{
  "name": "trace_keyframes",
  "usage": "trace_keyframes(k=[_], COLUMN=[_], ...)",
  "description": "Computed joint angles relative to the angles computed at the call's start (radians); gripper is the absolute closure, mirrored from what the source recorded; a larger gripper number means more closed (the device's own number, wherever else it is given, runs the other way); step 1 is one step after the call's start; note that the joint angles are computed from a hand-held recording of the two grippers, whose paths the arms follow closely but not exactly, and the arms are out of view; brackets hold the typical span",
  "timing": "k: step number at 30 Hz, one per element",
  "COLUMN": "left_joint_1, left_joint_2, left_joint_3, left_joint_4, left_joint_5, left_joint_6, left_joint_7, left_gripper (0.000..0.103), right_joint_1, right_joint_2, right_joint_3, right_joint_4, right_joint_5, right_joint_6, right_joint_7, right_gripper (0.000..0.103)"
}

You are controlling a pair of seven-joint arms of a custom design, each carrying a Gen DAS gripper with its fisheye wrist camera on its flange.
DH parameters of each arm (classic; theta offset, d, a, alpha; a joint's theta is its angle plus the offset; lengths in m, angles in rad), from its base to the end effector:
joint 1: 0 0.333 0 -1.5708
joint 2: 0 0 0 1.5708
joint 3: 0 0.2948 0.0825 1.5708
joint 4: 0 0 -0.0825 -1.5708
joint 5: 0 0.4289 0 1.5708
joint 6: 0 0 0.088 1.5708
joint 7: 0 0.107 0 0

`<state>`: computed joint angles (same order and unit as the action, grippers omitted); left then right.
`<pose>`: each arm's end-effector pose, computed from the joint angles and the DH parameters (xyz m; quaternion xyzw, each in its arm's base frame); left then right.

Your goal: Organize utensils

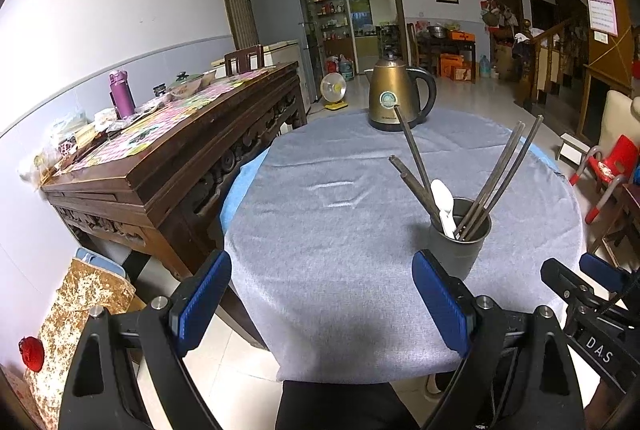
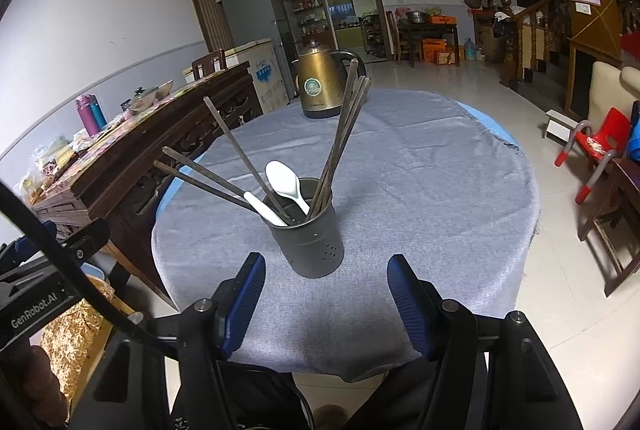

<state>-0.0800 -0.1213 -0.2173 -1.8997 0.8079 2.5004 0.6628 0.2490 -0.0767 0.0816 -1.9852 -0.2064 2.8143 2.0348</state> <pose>0.5897 -0.1919 0.6019 -0.6601 0.5868 -0.2529 0.3949 0.5921 0.2152 0.5710 -0.6448 0.6240 -0.2343 0.3741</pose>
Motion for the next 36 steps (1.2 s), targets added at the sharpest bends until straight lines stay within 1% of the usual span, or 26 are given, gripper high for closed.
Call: trace_keyframes(k=[11, 21, 36], left_joint_1=[0.002, 0.009, 0.016], left_joint_2=[-0.009, -0.021, -0.027], left_joint_3=[0.000, -0.001, -0.006], left_joint_4=[-0.016, -0.037, -0.045], left_joint_5=[-0.008, -0.028, -0.026], left_joint_6=[0.022, 0.060, 0.070], left_joint_7=[0.001, 0.015, 0.006], left_gripper=[0.011, 0.011, 0.011], right_joint_1=[-0.009, -0.006, -0.011], right_joint_2=[-0.009, 0.002, -0.005], right_joint_3=[0.006, 0.007, 0.010], right_joint_4=[-0.009, 0.007, 0.005], right_joint_5=[-0.068, -0.109, -0.175], right_joint_6=[0.003, -0.035, -0.039], right_joint_7=[0.049, 0.068, 0.120], right_gripper=[0.036, 0.036, 0.036])
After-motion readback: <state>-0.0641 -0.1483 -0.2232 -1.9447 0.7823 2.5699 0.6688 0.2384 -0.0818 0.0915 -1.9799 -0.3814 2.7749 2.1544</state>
